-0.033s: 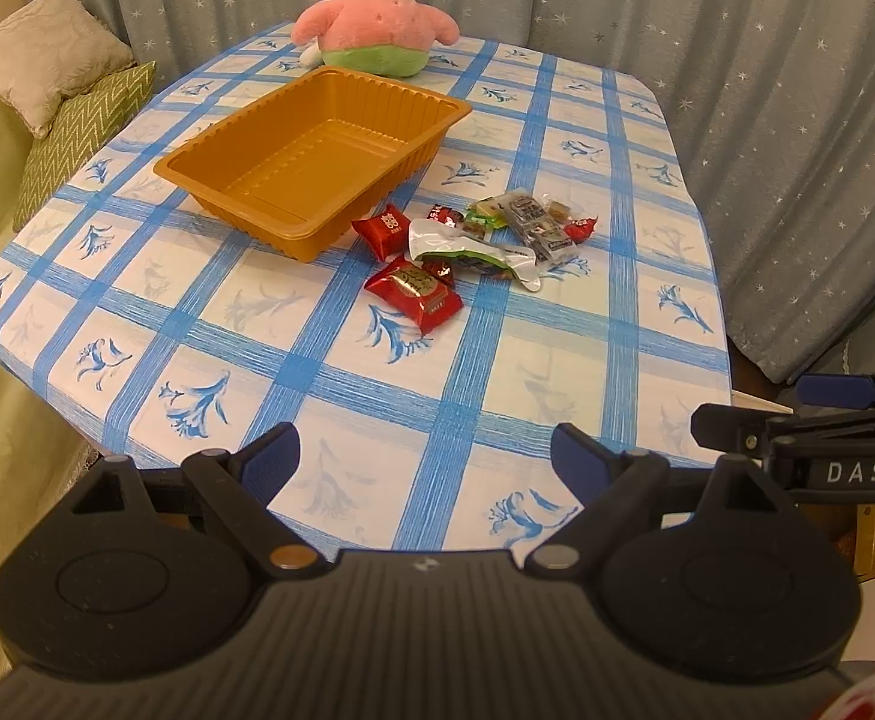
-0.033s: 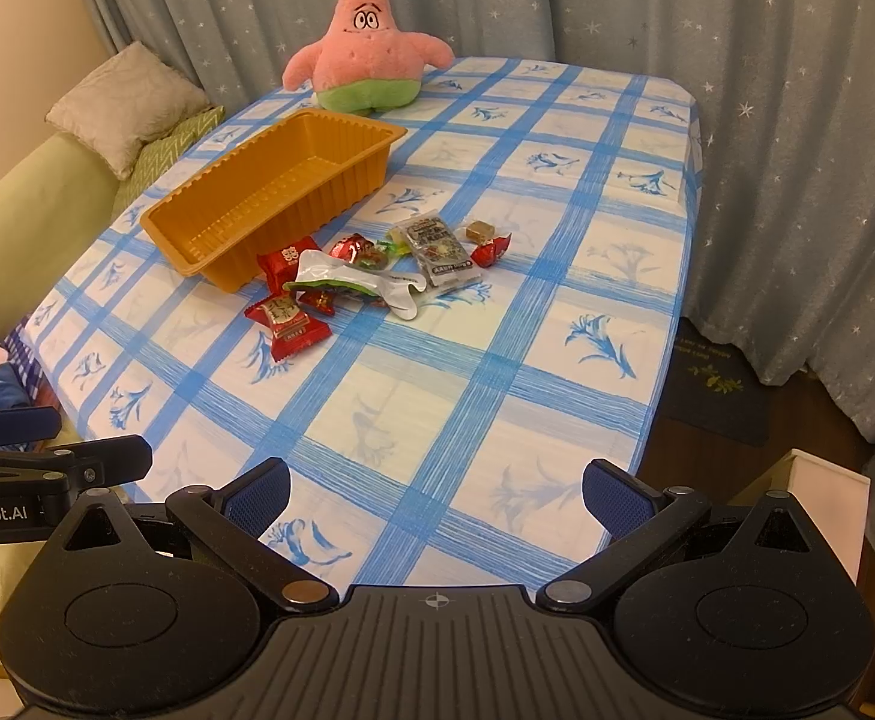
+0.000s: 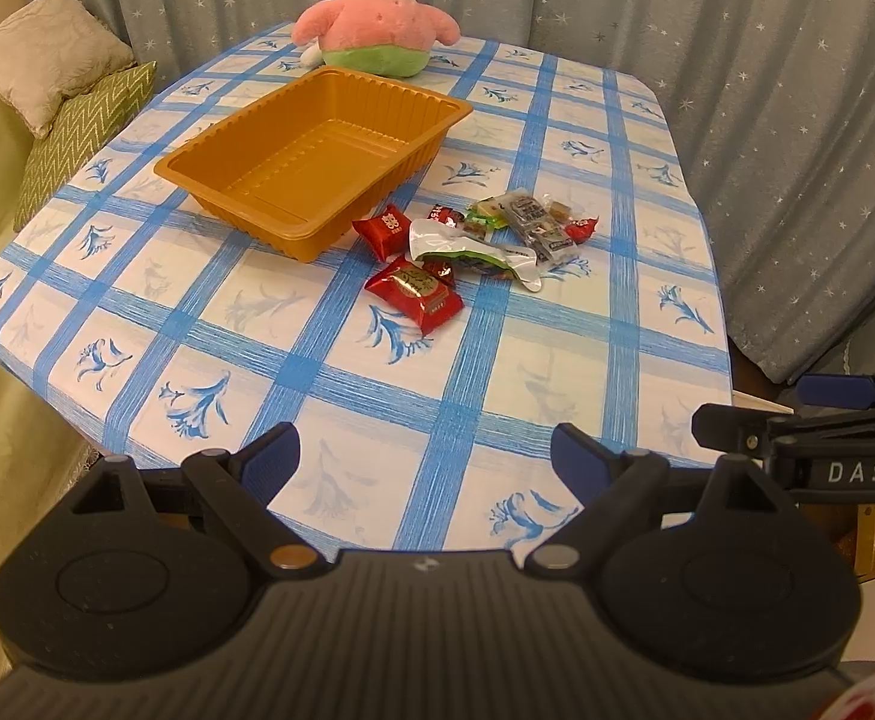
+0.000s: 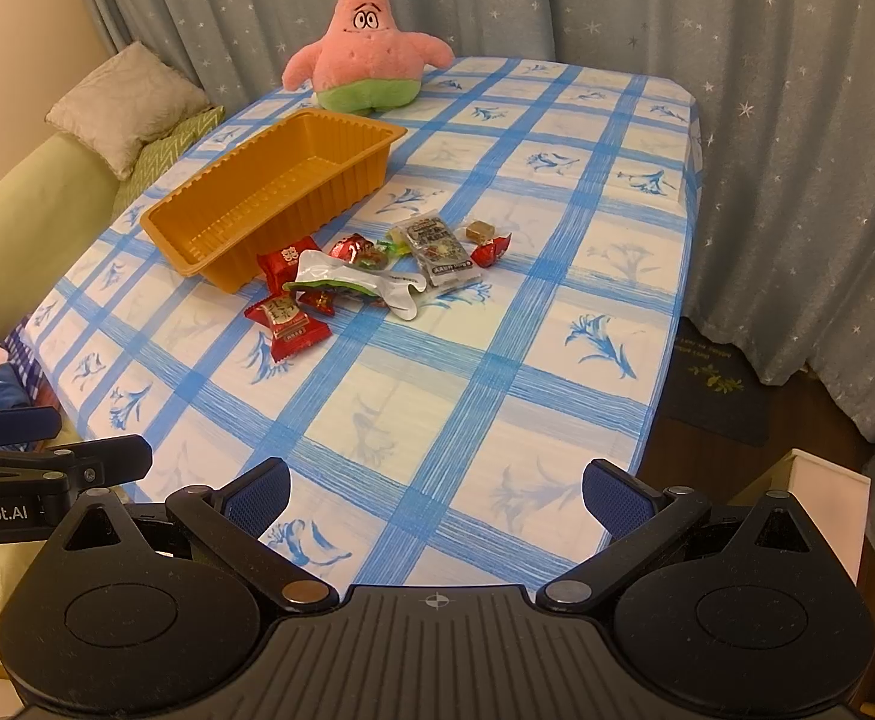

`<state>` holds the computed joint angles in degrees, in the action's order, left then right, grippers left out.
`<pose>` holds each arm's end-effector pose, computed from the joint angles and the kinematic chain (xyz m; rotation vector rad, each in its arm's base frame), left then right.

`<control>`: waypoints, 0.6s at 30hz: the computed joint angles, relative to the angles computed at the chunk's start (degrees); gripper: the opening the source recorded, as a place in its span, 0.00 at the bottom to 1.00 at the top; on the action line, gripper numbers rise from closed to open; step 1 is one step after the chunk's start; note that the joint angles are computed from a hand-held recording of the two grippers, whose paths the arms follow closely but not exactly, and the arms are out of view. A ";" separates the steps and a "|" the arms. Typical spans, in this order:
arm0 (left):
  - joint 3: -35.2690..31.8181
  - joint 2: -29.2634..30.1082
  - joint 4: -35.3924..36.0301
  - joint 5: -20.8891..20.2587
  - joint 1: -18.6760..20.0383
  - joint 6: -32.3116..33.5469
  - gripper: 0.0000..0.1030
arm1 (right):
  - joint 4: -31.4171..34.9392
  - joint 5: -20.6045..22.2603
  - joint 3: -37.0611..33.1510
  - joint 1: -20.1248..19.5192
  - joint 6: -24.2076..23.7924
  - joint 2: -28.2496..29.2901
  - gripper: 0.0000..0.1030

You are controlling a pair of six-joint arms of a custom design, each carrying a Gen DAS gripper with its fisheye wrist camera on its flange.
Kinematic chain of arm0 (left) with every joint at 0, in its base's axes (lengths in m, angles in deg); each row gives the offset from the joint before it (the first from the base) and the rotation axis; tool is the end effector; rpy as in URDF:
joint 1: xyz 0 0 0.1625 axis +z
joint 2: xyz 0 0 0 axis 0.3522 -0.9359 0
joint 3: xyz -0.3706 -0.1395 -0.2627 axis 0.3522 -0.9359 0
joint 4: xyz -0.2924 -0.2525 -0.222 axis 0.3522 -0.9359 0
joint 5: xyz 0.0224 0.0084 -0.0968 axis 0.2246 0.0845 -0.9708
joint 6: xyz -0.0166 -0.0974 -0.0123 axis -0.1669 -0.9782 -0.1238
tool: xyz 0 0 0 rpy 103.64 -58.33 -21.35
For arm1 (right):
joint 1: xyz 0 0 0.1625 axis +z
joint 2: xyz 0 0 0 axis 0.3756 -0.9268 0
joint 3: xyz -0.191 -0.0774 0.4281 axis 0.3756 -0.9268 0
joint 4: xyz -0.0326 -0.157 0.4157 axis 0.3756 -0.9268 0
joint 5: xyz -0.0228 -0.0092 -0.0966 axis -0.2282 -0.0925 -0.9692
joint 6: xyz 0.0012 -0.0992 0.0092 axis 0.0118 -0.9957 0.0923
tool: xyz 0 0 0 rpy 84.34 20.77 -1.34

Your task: Organize snacks

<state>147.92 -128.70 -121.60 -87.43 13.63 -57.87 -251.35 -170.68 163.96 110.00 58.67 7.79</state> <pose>-0.1619 -0.3383 0.2213 1.0071 2.4056 -0.4035 0.2611 -0.2176 0.0896 -0.2233 -2.2845 0.9899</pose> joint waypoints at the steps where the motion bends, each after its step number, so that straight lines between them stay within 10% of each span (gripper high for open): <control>1: 0.02 -0.04 0.00 0.00 0.06 0.01 0.87 | -0.41 0.03 0.19 -0.09 -0.17 0.06 1.00; 18: 0.62 5.71 -10.45 0.22 3.02 4.32 0.87 | -13.08 0.59 2.26 -4.20 -7.58 2.75 1.00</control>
<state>148.54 -122.98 -132.05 -87.21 16.65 -53.54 -264.43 -170.09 166.21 105.80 51.09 10.54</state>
